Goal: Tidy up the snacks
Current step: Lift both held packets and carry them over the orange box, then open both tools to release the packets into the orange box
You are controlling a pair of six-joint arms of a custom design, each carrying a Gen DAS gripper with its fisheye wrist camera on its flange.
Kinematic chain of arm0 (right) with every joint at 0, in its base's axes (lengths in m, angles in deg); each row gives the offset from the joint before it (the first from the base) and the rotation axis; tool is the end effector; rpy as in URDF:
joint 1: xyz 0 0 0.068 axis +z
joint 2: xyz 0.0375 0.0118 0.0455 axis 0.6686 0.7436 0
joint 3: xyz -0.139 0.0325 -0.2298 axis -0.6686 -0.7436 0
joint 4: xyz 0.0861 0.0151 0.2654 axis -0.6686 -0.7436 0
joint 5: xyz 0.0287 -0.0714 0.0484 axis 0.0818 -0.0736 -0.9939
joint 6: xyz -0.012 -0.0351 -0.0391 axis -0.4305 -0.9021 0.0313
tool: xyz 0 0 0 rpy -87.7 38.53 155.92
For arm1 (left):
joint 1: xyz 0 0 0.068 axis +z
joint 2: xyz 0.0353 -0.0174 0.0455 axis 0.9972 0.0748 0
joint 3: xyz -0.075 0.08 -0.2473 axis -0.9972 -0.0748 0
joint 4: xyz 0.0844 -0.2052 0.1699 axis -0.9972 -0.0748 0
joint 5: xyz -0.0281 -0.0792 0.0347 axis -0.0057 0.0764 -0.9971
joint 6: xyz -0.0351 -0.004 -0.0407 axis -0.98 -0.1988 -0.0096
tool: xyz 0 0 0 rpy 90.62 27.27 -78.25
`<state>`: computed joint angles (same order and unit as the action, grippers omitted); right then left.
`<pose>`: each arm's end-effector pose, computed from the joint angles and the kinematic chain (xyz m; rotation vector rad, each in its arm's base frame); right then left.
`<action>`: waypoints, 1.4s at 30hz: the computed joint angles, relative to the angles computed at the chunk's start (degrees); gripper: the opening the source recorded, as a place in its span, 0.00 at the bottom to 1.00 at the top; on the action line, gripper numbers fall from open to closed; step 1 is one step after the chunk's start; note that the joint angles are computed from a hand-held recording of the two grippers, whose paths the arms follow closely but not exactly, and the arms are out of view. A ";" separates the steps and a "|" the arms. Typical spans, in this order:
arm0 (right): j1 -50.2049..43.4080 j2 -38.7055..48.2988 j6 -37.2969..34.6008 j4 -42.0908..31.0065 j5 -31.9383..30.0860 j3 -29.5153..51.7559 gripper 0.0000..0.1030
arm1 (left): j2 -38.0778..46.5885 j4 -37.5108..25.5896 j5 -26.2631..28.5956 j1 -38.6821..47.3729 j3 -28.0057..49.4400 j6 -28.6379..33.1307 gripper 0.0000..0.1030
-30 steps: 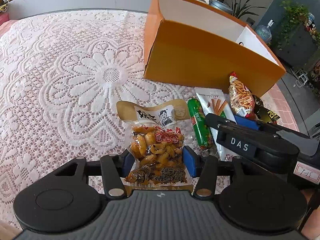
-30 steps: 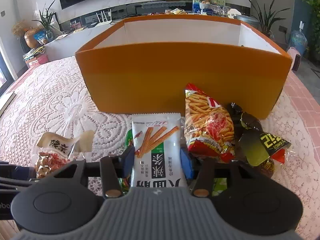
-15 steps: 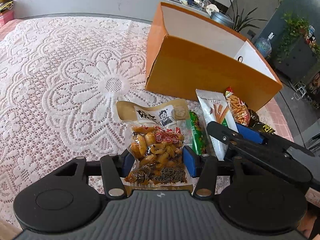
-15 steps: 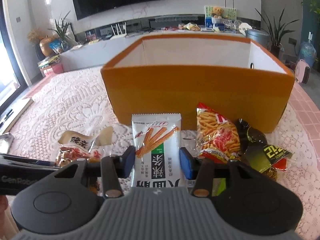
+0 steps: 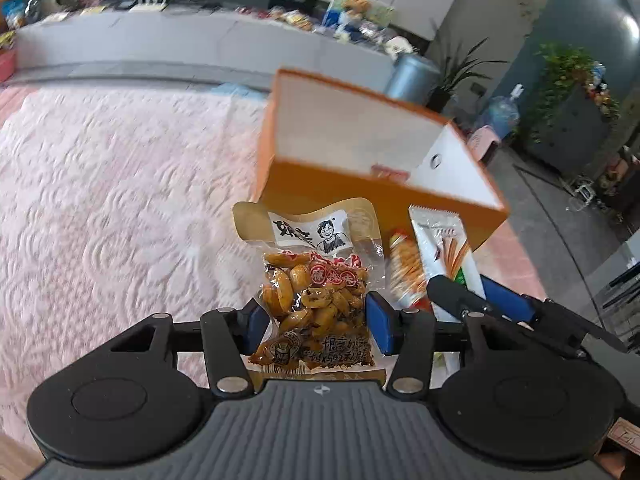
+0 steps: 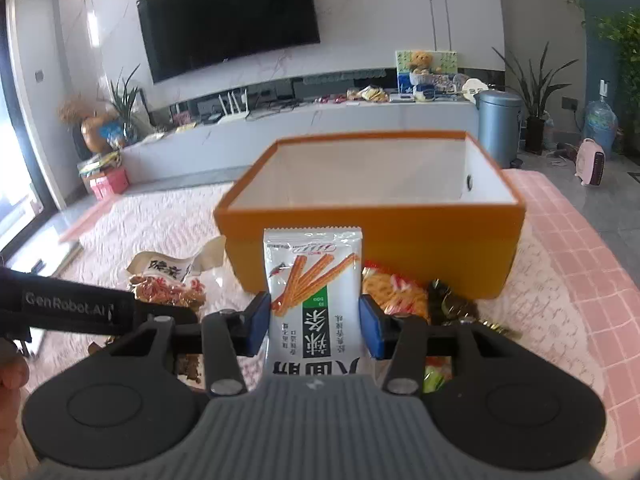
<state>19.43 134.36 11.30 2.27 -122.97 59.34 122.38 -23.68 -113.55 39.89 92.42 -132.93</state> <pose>0.2434 -0.0717 0.2911 -0.6780 2.1724 0.5954 0.1384 -0.1163 0.2712 -0.6007 2.3204 -0.1973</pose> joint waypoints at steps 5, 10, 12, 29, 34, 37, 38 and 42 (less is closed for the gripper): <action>-0.74 2.46 4.06 0.29 -1.80 6.57 0.44 | 4.45 0.12 -1.53 2.38 8.03 8.52 0.57; 1.80 5.71 10.21 4.64 -1.32 13.48 0.44 | 9.31 2.72 0.23 7.51 14.09 18.27 0.57; 3.60 5.78 13.07 9.89 0.82 14.42 0.44 | 11.65 4.38 2.40 10.15 15.94 21.72 0.57; 17.42 26.76 15.07 23.44 20.18 28.57 0.44 | 29.75 10.00 6.81 22.57 25.62 37.54 0.57; 20.43 36.66 16.14 15.54 24.79 39.10 0.45 | 36.09 8.55 6.44 23.49 27.48 40.15 0.57; 22.22 40.96 15.71 12.73 28.08 43.40 0.45 | 37.80 8.31 8.03 24.66 27.29 40.70 0.57; 22.63 42.43 15.59 11.48 28.73 45.07 0.45 | 38.46 7.80 8.65 25.12 27.79 40.89 0.57; 24.15 48.66 15.86 3.48 30.41 53.30 0.45 | 40.32 6.52 11.00 26.54 28.59 41.02 0.54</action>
